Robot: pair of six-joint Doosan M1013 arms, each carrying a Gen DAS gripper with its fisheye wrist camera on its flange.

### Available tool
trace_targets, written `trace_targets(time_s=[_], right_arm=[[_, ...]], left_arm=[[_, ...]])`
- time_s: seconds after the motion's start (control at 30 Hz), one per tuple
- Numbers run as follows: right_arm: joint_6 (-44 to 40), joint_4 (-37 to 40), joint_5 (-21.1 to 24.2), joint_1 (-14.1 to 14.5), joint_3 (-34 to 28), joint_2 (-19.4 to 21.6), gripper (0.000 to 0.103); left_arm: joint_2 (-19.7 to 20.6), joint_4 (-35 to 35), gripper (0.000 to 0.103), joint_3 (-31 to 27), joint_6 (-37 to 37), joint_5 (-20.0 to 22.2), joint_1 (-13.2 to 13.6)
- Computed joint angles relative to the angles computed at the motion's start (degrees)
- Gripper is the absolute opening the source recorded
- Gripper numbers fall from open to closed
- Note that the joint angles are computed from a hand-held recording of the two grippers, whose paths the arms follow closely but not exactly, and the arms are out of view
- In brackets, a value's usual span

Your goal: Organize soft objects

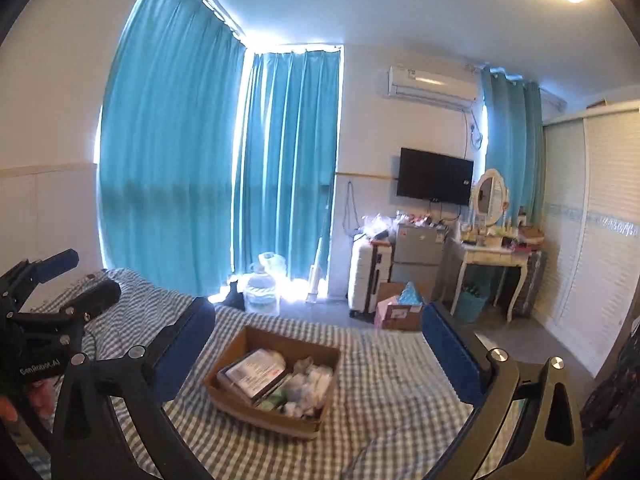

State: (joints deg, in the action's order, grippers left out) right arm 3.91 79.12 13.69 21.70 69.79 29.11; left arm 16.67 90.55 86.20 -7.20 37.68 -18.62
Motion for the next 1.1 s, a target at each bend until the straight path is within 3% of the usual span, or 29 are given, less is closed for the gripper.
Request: trace_targets(time_s=[0.07, 0.2, 0.33, 0.6, 0.87, 1.1], right_arm=[[-5.22, 6.90, 0.63, -0.30, 1.92, 0.36, 0.103], [-8.38, 9.01, -0.73, -0.16, 3.01, 2.70, 0.103], [-17.18, 17.70, -0.73, 0.24, 3.06, 5.60, 0.103], [3.29, -2.96, -2.05, 0.84, 0.35, 9.30, 0.103], [-0.64, 1.39, -3.01, 1.10, 0.82, 9.05, 0.103], [0.29, 0.26, -2.67, 1.23, 1.01, 8.86, 0.103]], left_arm=[[-0.26, 1.39, 0.093, 1.90, -3.63, 0.25, 0.05], [0.60, 3.80, 0.093, 4.74, -10.43, 2.19, 0.36], [3.12, 0.88, 0.093, 5.43, -8.25, 2.98, 0.70], [6.10, -4.06, 0.093, 4.94, -6.29, 2.50, 1.48], [6.02, -5.22, 0.093, 5.10, -5.17, 1.71, 1.48], [5.72, -5.18, 0.093, 5.39, -4.59, 1.67, 1.36]])
